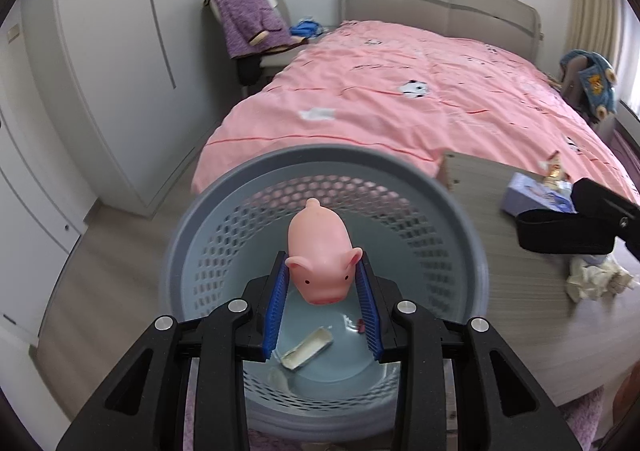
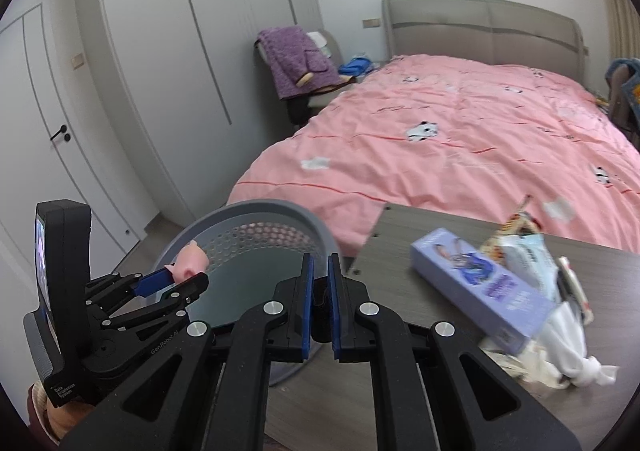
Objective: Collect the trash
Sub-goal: 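Drop the pig into the grey basket with the left tool while the right tool drops the strap, then move both tools away from the basket back toward the table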
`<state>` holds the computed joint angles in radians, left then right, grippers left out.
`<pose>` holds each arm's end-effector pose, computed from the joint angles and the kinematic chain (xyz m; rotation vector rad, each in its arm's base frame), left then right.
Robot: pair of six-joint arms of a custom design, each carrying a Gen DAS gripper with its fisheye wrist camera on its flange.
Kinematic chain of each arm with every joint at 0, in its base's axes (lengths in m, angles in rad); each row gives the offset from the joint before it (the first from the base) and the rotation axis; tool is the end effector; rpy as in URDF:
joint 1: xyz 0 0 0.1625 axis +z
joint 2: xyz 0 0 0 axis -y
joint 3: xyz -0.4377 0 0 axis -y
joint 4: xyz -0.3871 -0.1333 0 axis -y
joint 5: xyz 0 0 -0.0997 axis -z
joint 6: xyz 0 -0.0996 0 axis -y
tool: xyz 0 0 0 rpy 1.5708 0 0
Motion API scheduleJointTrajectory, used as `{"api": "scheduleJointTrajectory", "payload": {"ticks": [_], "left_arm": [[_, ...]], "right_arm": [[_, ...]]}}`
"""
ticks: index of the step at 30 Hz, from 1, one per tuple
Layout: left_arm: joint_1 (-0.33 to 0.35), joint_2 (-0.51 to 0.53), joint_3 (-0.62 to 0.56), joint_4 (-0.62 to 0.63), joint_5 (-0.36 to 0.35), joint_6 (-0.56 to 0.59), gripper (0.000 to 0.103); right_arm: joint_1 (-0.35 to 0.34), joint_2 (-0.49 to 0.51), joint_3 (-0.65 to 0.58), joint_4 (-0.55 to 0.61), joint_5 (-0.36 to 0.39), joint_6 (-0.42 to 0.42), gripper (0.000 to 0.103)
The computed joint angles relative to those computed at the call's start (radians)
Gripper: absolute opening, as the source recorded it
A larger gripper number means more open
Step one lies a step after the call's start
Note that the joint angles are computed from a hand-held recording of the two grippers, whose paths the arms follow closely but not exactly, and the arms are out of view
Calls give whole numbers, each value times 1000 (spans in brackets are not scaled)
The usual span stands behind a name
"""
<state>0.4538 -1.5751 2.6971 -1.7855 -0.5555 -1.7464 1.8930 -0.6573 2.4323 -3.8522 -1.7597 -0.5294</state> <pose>-0.0717 -0.2774 0.1405 -0.1007 2.0191 -0.9430 0.2362 -0.3456 0.0137 1.1026 -2.5984 0.6986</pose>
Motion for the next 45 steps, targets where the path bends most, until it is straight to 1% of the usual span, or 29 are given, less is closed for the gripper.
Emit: {"api": "scheduleJointTrajectory", "payload": {"ticks": [5,9,15,22,28,30,32,34,35,36,37,39,42,45], "left_arm": [[47,-44,7,22,12,-7,33],[84,-58,14,-2,29,14,33],[125,-60,21,-48,45,43,33],[136,-59,27,-66,47,43,33],[144,-72,37,-88,49,55,33],[142,-80,37,-76,51,47,33],[138,-84,36,-66,50,38,33],[132,-96,37,-57,49,35,34],[128,-102,36,-42,47,27,35],[122,-107,35,-26,46,15,40],[116,-111,34,-11,45,4,44],[104,-119,31,23,41,-21,46],[88,-131,28,64,33,-51,50],[75,-144,24,104,25,-78,52]], "right_arm": [[18,48,-57,72,7,3,8],[28,79,-99,125,4,1,8],[26,107,-130,178,-4,-6,8],[26,128,-150,206,-20,-5,8],[21,137,-167,231,-11,-1,8],[22,140,-168,230,-13,-1,11],[21,141,-171,230,-4,-6,11],[21,138,-166,230,10,-12,15],[24,141,-164,217,9,-19,20],[25,142,-163,211,8,-21,25],[25,142,-161,208,11,-22,27],[29,143,-157,195,11,-21,36],[34,143,-152,186,8,-20,37],[39,142,-149,180,4,-16,37]]}}
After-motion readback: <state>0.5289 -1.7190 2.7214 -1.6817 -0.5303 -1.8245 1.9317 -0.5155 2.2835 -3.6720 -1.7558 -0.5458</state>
